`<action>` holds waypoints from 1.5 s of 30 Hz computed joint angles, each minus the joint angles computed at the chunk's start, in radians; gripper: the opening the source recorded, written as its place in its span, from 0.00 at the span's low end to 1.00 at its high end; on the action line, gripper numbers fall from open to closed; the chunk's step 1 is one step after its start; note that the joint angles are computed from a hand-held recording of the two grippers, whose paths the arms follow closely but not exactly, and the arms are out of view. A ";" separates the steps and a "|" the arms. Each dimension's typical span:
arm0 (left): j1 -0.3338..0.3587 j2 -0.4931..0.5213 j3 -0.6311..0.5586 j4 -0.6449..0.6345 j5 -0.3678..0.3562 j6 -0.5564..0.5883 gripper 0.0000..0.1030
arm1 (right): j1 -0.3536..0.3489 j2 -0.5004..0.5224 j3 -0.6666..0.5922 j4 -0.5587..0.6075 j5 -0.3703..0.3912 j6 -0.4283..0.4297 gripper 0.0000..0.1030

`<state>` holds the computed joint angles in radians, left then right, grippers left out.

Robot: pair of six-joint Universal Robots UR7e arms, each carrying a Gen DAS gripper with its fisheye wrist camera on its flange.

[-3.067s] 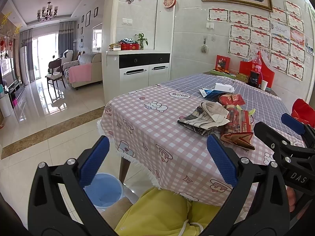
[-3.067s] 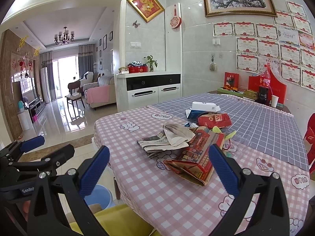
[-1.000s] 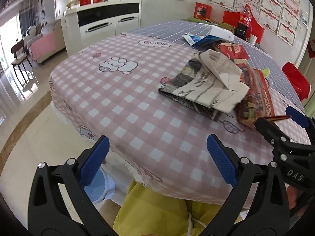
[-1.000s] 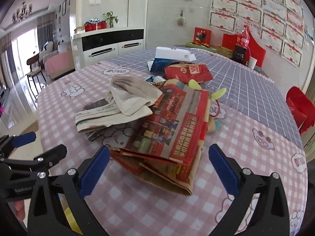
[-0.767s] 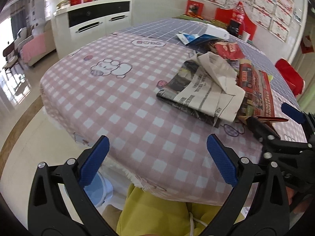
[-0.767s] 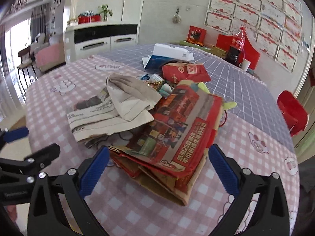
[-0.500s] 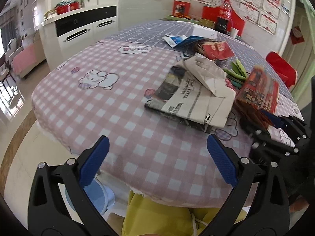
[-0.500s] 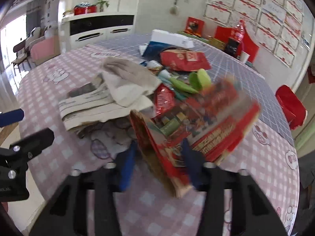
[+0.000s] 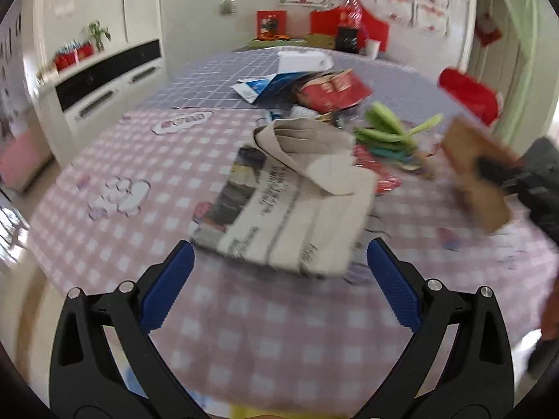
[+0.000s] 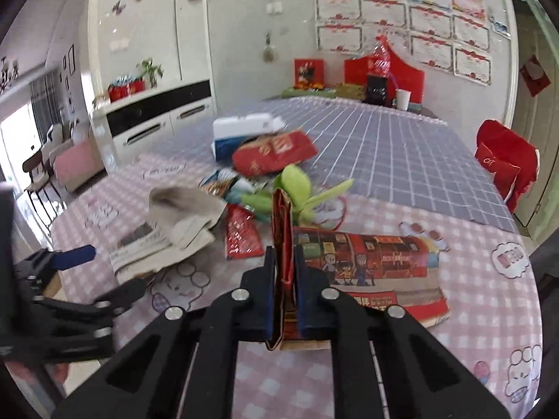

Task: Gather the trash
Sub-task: 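Carry the red box with the right gripper toward the blue bin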

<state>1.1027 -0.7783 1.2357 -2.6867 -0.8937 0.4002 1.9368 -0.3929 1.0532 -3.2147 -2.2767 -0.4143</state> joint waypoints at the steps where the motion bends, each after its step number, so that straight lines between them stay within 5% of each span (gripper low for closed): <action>1: 0.003 0.019 -0.027 0.015 0.000 0.002 0.94 | -0.002 -0.009 0.011 -0.004 0.006 0.007 0.10; 6: 0.011 0.078 -0.121 0.070 0.011 -0.020 0.94 | -0.009 -0.035 0.036 -0.011 0.019 0.039 0.10; 8: 0.016 0.093 -0.153 0.092 0.009 -0.046 0.84 | -0.011 -0.040 0.044 -0.015 0.024 0.042 0.10; 10: 0.026 0.073 -0.152 0.123 -0.090 -0.052 0.34 | -0.011 -0.042 0.047 -0.021 0.028 0.035 0.10; 14: 0.026 0.057 -0.142 0.117 -0.152 -0.084 0.06 | -0.010 -0.043 0.046 -0.034 0.038 0.036 0.10; 20: 0.008 0.039 -0.085 -0.016 -0.107 -0.032 0.05 | -0.002 -0.049 0.037 -0.068 0.069 0.005 0.08; 30: -0.008 -0.044 -0.015 -0.173 -0.078 -0.010 0.03 | 0.043 -0.056 0.026 -0.137 0.249 -0.079 0.07; 40: -0.017 -0.182 0.089 -0.308 0.006 -0.042 0.01 | 0.069 -0.016 -0.079 0.103 0.566 -0.026 0.07; 45: -0.043 -0.257 0.183 -0.520 0.112 0.076 0.01 | 0.093 0.061 -0.198 0.250 0.707 -0.034 0.07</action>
<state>1.0599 -1.0349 1.4189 -3.2071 -0.7818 0.4766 2.0295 -0.3320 0.8555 -2.9649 -1.5697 -0.4480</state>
